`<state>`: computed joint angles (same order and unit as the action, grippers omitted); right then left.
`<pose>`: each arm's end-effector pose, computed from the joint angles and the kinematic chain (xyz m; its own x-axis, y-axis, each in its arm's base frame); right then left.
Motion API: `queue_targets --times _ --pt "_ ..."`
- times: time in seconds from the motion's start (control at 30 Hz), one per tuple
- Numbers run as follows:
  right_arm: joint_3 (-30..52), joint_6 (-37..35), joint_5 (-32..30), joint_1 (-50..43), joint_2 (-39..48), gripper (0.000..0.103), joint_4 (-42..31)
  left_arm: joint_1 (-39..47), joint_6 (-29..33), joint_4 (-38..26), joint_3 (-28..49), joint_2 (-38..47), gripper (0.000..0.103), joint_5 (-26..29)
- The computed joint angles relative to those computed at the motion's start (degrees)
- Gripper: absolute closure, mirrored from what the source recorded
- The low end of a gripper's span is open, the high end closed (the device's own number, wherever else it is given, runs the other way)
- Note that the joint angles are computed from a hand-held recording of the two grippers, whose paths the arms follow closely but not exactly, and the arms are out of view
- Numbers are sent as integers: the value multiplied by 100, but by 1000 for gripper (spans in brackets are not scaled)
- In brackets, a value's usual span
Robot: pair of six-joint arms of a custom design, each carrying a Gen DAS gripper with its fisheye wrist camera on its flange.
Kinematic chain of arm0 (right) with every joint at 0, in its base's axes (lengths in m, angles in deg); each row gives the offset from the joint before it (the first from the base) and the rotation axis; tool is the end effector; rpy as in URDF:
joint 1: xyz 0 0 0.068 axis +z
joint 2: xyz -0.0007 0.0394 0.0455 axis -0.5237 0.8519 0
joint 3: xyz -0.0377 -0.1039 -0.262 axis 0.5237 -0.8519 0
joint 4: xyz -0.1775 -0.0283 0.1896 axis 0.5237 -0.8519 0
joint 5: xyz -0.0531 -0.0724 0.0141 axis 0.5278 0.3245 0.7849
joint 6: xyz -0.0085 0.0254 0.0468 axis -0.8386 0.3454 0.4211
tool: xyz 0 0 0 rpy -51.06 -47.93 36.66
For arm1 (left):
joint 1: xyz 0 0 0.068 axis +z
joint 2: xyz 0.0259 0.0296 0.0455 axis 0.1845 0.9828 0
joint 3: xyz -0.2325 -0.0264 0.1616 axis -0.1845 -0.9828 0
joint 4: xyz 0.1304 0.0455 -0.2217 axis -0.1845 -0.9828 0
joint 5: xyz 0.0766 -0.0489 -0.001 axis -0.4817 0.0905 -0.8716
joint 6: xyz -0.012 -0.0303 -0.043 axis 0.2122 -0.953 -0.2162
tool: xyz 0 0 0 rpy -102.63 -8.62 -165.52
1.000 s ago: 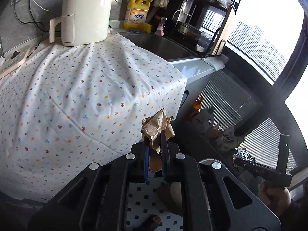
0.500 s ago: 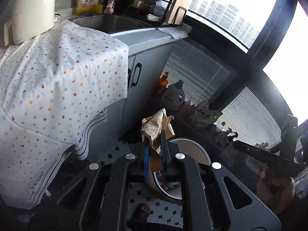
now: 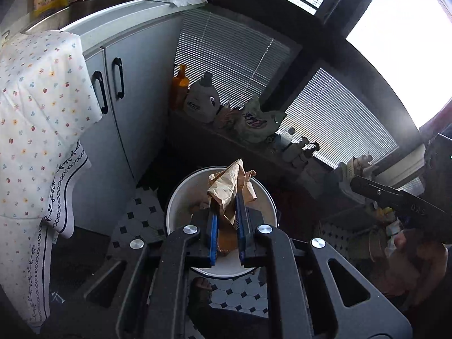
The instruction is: Collect trash
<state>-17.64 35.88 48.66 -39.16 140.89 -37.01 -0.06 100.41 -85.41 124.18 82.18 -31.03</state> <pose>0.2085 -0.0286 0.1672 -0.5087 0.7278 -0.4599 0.6349 0.6780 0.3705 0.4069 -0.0966 0.1732 -0.6768 0.5341 -0.5066 0.7219 0.6164 -0.3145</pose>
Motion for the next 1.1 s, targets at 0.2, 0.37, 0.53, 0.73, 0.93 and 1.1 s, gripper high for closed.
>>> queue_targets --times 0.2,0.37,0.53,0.73,0.93,1.1 --pt "-227 -24 12 -225 -481 31 -222 -168 -152 -142 175 202 53 156" --pt "-290 -35 -129 -281 -427 32 -66 -126 -266 -66 243 127 45 84" --pt "-88 -199 -386 -141 72 32 209 134 -498 11 207 -89 34 62" --pt "344 -259 -588 176 639 29 360 651 -720 -58 173 -491 24 97" --pt "922 53 -253 636 586 17 27 1233 -692 -172 334 -785 16 227" --pt "1400 532 502 1183 422 8 -569 1767 -512 -397 579 -940 6 474"
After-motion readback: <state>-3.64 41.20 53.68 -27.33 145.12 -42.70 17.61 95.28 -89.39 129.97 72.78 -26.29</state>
